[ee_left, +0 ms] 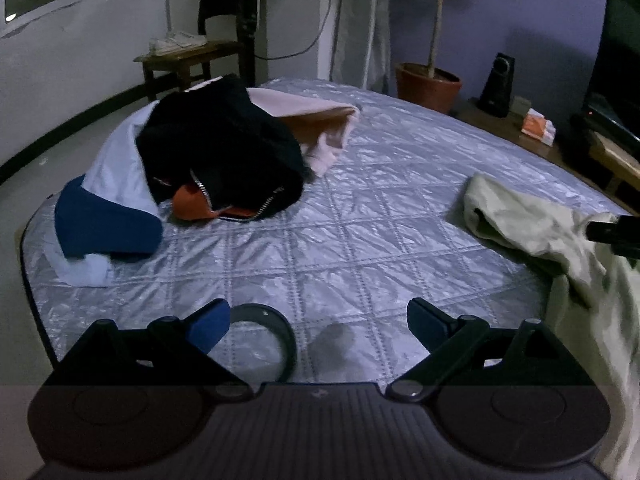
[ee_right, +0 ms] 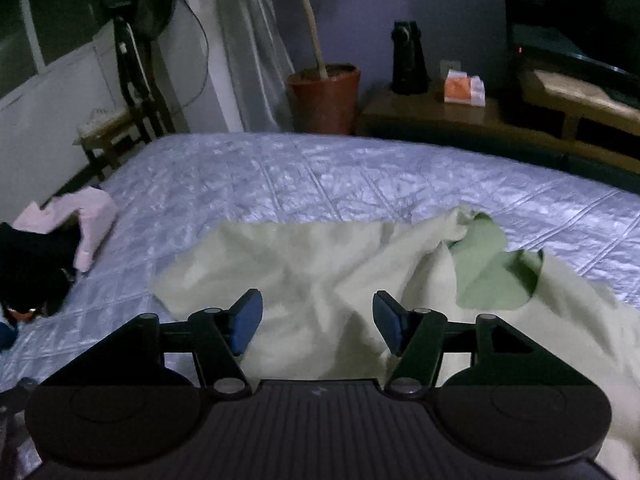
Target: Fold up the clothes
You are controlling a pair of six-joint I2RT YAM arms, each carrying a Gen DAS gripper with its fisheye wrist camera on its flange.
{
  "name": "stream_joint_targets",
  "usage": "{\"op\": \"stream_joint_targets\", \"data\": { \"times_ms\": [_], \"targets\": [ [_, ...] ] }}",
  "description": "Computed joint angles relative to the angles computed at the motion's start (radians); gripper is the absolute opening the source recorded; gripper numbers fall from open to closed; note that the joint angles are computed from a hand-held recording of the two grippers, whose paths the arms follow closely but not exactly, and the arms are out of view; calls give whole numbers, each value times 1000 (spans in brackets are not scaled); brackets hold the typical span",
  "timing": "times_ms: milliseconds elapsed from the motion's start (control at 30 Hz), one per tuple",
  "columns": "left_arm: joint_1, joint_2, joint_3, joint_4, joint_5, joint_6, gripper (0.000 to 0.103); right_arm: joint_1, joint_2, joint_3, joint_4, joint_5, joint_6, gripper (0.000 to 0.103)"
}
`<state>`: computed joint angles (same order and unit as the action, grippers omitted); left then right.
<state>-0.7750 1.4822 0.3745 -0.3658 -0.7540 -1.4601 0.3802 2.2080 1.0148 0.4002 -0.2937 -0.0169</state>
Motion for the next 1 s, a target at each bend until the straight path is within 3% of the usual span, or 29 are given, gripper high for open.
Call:
{"op": "stream_joint_targets", "data": {
  "times_ms": [100,133,200,233,433,667,800,1000],
  "targets": [
    [-10,4,3,11,5,5,94,6,67,89,-96,35,-22,70],
    [-11,5,4,15,6,8,94,11,73,89,-92,46,-33,62],
    [-12,5,4,20,8,10,94,16,61,79,-85,46,-38,35],
    [-11,4,3,22,10,11,94,13,49,79,-91,28,-20,5],
    [-7,-6,-5,23,18,3,94,29,-59,121,-139,-67,46,4],
    [-12,-1,-4,37,21,14,94,106,-105,366,-318,-132,184,4],
    [-15,10,1,49,27,31,94,153,-104,482,-401,-134,199,4],
    [-19,21,8,78,47,47,95,166,-216,433,-381,-157,211,4]
  ]
}}
